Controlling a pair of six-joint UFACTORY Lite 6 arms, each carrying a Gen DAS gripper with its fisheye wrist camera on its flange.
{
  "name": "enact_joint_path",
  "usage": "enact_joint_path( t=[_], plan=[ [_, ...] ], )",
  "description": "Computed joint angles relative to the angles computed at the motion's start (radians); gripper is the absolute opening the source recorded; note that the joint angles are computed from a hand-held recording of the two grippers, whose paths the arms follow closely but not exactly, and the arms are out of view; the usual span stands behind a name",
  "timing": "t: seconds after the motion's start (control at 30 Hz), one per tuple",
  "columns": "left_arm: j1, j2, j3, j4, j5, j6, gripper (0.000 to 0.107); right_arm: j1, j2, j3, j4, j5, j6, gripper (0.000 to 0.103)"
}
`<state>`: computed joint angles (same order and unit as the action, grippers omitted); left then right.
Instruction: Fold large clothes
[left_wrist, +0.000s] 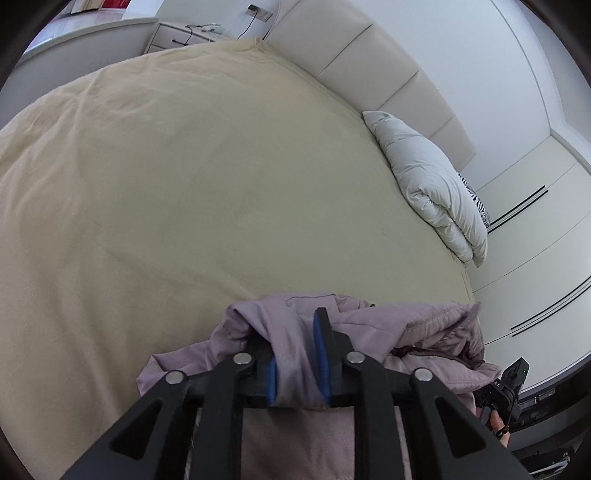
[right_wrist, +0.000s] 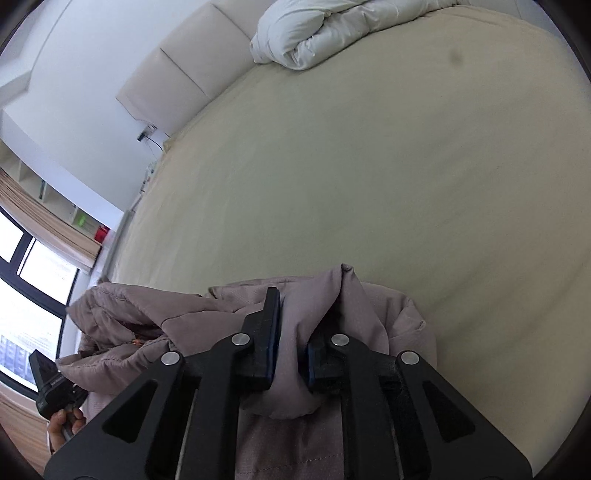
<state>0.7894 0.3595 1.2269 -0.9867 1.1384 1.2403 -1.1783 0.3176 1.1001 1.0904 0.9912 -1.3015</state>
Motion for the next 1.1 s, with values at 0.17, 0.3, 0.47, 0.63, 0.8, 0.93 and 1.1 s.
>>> enact_joint_path(
  t=[0.17,0.3,0.47,0.63,0.8,0.93,1.1],
  plan=[
    [0.16,-0.194,-0.055,-0.054,0.165,0.057,0.068,-0.094,-0.089,-0.046,0.084,0.166,-0.011,0.068],
    [0.212,-0.394,-0.162,-0.062,0.228,0.143,0.068,-0.057,-0.307,-0.128,-0.029,0.139,0.017,0.072],
    [0.098,-0.66,-0.405,-0.038,0.087,0.235,0.068,0.261,-0.749,-0.32,-0.281,0.003,0.208,0.072],
    [-0.068,-0.795,-0.599,-0.056,-0.141,0.291,0.068,0.781,-0.967,-0.482,-0.656,-0.226,0.663,0.07],
    [-0.301,-0.621,-0.587,-0.125,-0.515,0.323,0.068,0.9,-0.688,-0.423,-0.723,-0.434,0.826,0.031],
    [-0.367,-0.471,-0.525,-0.198,-0.618,0.351,0.068,0.969,-0.529,-0.348,-0.778,-0.54,0.877,0.019],
    [-0.459,-0.39,-0.492,-0.293,-0.776,0.439,0.072,0.923,-0.287,-0.205,-0.555,-0.546,0.673,0.018]
  ],
)
